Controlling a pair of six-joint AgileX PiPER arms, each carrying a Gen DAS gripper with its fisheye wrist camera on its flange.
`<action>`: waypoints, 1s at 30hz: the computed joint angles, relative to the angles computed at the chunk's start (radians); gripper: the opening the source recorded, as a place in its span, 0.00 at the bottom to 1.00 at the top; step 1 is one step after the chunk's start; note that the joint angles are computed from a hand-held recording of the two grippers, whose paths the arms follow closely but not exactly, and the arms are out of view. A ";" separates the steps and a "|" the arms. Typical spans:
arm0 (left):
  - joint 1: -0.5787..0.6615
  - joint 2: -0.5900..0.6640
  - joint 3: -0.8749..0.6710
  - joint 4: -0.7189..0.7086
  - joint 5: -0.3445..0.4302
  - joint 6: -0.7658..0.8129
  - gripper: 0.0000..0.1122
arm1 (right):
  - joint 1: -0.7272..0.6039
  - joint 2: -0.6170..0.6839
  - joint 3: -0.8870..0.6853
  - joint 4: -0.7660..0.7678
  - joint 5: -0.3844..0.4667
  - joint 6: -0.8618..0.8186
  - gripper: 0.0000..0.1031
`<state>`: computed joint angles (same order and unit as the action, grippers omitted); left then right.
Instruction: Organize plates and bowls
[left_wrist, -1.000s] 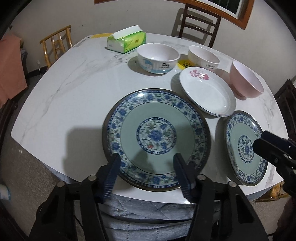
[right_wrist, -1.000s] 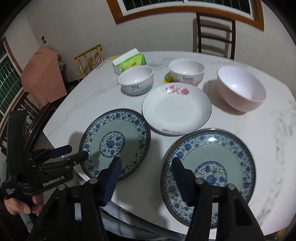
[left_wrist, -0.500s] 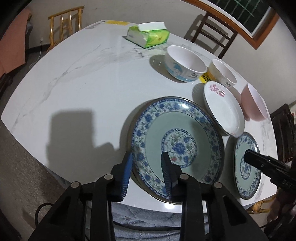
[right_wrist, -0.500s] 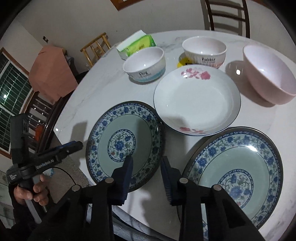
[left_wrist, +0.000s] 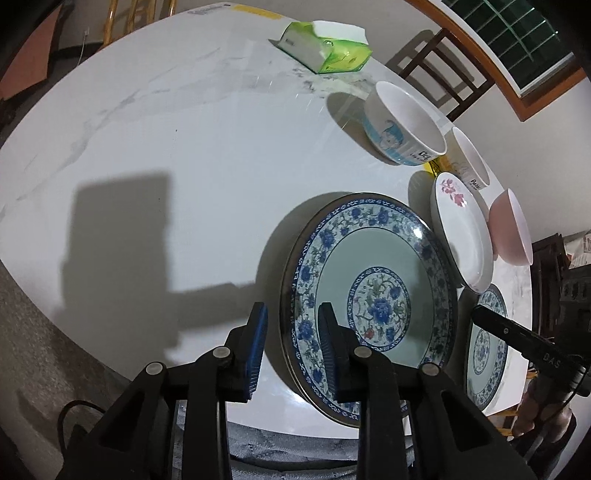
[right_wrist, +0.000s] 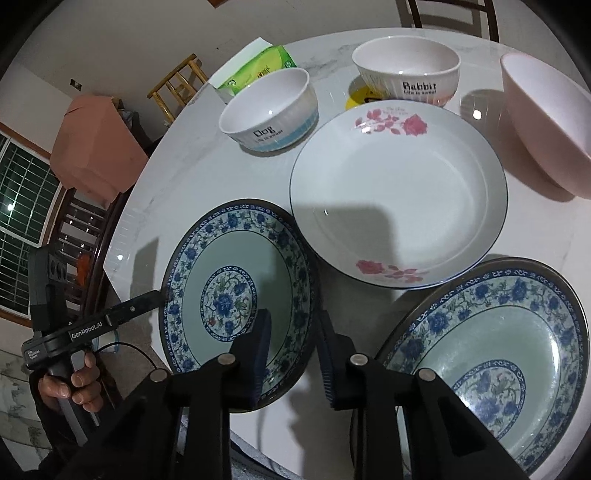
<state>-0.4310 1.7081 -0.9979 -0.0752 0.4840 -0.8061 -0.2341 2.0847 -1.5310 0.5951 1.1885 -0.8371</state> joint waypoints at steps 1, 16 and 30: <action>0.003 -0.001 0.006 -0.005 -0.006 0.008 0.21 | 0.001 0.009 -0.008 -0.002 0.000 0.002 0.24; 0.043 0.035 0.020 -0.116 -0.037 0.140 0.20 | 0.024 0.093 -0.082 -0.019 0.011 0.025 0.20; 0.034 0.050 -0.001 -0.114 -0.034 0.185 0.11 | 0.065 0.075 -0.030 -0.020 -0.054 0.033 0.13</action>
<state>-0.3965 1.7580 -0.9985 -0.1889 0.4496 -0.6215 -0.1688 2.1594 -1.5607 0.5751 1.1343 -0.8045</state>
